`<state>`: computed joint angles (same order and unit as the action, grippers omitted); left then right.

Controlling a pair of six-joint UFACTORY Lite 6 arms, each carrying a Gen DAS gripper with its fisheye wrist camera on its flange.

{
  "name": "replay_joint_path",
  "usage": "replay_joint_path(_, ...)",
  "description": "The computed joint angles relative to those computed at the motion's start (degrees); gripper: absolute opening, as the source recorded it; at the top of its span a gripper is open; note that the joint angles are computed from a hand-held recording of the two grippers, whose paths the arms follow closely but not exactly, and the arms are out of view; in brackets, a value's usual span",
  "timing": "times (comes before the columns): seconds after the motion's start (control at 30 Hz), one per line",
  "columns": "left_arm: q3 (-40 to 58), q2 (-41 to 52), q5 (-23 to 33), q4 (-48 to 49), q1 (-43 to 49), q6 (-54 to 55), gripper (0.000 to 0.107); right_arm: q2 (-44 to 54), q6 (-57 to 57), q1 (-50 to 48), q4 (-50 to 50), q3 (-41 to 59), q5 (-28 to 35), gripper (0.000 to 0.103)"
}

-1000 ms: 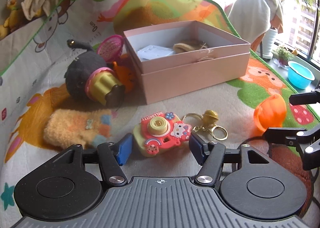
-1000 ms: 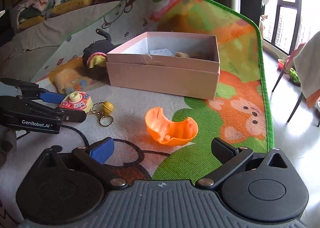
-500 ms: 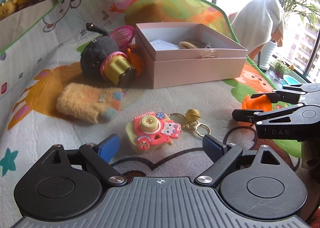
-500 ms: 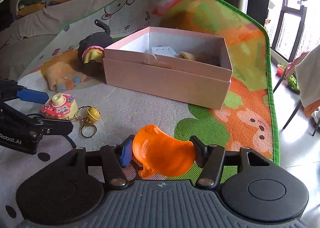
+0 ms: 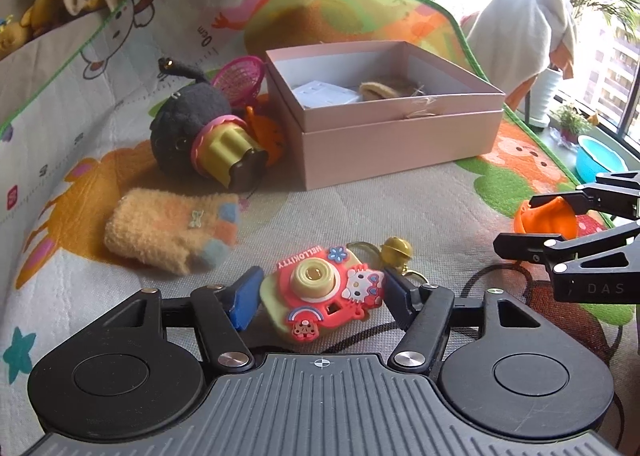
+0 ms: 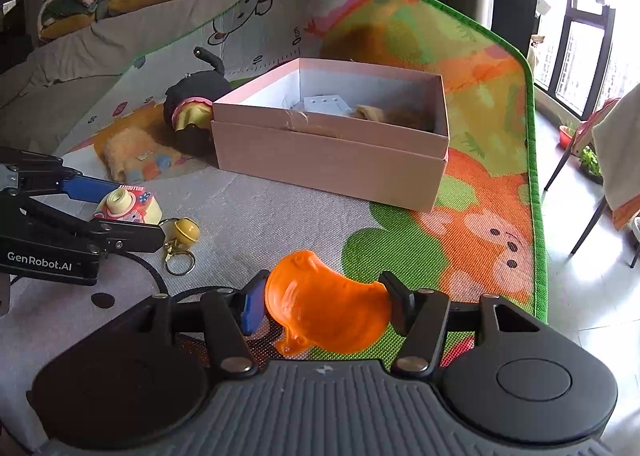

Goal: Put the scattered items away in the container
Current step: 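Lower both held keychains into the pink box and open both tools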

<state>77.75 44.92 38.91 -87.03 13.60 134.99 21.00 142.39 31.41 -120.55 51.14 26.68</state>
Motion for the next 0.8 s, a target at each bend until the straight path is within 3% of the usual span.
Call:
replay_joint_path(0.17,-6.4,-6.3,3.7,1.8,1.4,2.8,0.069,-6.2,-6.9,-0.1,4.1,-2.9,-2.1,0.059)
replay_joint_path(0.33,-12.0,-13.3,8.2,4.5,2.8,4.1,0.069,-13.1,-4.0,-2.2,0.0,-5.8,-6.9,0.059)
replay_joint_path(0.53,-14.0,-17.1,9.9,0.7,1.3,6.1,0.069,-12.8,-7.3,-6.4,1.6,0.7,-8.7,0.059)
replay_joint_path(0.63,-10.2,-15.3,10.3,-1.7,-1.0,3.5,0.069,-9.4,-14.8,-10.6,7.9,9.5,-12.5,0.059)
replay_joint_path(0.8,5.2,-7.0,6.7,-5.5,-8.1,-2.4,0.069,7.7,-44.4,-19.7,36.7,37.5,-22.5,0.059)
